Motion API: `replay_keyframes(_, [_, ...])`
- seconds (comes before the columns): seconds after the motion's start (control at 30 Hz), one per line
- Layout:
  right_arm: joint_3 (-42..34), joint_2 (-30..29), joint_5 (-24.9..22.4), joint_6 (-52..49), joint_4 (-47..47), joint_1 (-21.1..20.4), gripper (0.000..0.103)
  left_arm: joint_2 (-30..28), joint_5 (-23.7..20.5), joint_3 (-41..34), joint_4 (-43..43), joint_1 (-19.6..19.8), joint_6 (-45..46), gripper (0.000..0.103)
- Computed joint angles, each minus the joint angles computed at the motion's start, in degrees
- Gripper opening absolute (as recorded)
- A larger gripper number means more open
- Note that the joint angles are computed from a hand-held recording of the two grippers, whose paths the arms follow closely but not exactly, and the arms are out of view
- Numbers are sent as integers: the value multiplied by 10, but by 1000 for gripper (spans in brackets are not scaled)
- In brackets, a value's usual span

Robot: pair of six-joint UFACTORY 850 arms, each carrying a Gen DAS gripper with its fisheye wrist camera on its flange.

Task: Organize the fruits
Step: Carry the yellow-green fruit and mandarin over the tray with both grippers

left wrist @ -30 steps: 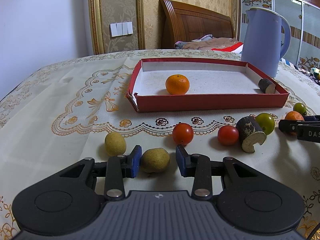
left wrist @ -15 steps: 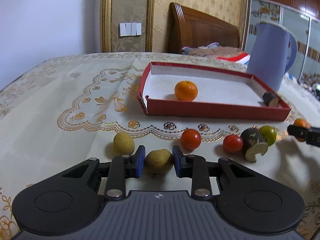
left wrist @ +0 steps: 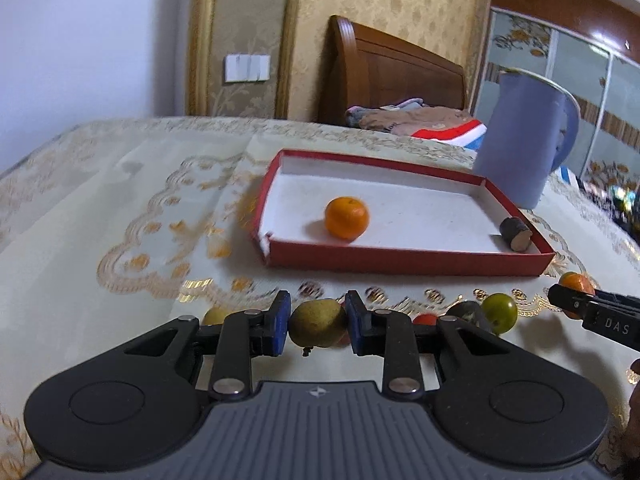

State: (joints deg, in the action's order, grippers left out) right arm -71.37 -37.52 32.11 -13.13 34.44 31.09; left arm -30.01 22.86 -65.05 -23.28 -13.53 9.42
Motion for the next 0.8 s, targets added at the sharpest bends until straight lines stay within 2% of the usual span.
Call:
replay_keyframes(0.1, [-11,-5,2,-46,23,5,41,-15,-13,-28,-16,-7,32,29])
replay_keyframes(0.2, [-28,-9,7,-86,44,6,41,-36,-14,-65,-85,-18,115,29])
replay_keyframes(0.3, [-58,-19,4,-127,67,4,41,-54,-18,-97,-114,-24,152,29])
replay_keyframes(0.57, [-147,-66,-54,-177,118,-13,41,-104,-28,-181,-229,-31,273,29])
replay_keyframes(0.8, [-195,-92,-71,-228,166,-15,41,-137,-44,-232,-302,-30,343,29])
